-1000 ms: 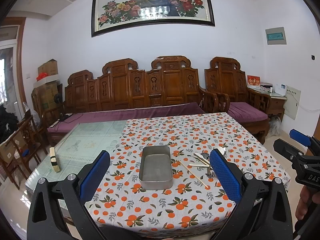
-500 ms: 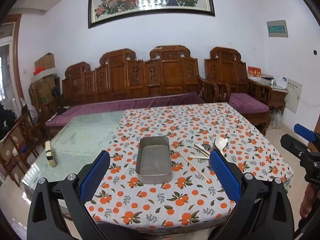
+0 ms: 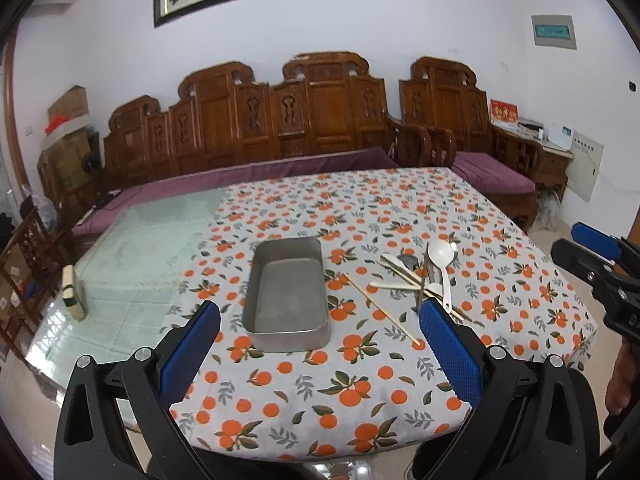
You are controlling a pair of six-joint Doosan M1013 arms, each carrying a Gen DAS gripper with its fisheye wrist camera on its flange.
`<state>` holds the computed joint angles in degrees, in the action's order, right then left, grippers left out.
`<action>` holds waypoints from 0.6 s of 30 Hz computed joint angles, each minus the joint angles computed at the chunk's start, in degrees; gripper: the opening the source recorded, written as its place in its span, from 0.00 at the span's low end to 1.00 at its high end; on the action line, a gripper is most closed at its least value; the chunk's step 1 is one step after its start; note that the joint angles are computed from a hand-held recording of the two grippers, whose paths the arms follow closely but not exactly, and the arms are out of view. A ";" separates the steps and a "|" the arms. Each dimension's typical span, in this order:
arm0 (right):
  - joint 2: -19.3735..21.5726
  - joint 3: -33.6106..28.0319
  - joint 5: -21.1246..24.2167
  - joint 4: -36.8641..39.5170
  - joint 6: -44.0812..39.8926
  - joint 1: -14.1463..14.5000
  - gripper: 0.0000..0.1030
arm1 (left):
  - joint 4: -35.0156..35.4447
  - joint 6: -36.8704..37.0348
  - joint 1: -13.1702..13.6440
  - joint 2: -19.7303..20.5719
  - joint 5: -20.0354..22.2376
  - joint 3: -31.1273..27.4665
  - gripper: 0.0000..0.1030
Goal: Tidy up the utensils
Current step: 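Grasp a wooden chopstick with the right tool while the left tool grasps another chopstick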
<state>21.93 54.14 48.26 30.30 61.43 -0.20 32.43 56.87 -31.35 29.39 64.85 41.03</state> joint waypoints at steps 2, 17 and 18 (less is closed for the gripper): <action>1.56 -1.70 0.56 -1.76 1.52 -0.11 0.70 | -1.38 1.35 0.35 1.06 0.30 -1.12 0.94; 16.09 -20.34 13.89 -4.18 7.00 -0.76 0.52 | -8.43 9.18 1.50 9.73 4.93 -13.33 0.94; 17.00 -21.49 14.91 -4.36 7.09 -0.56 0.49 | -8.88 9.32 1.57 10.15 5.13 -13.85 0.94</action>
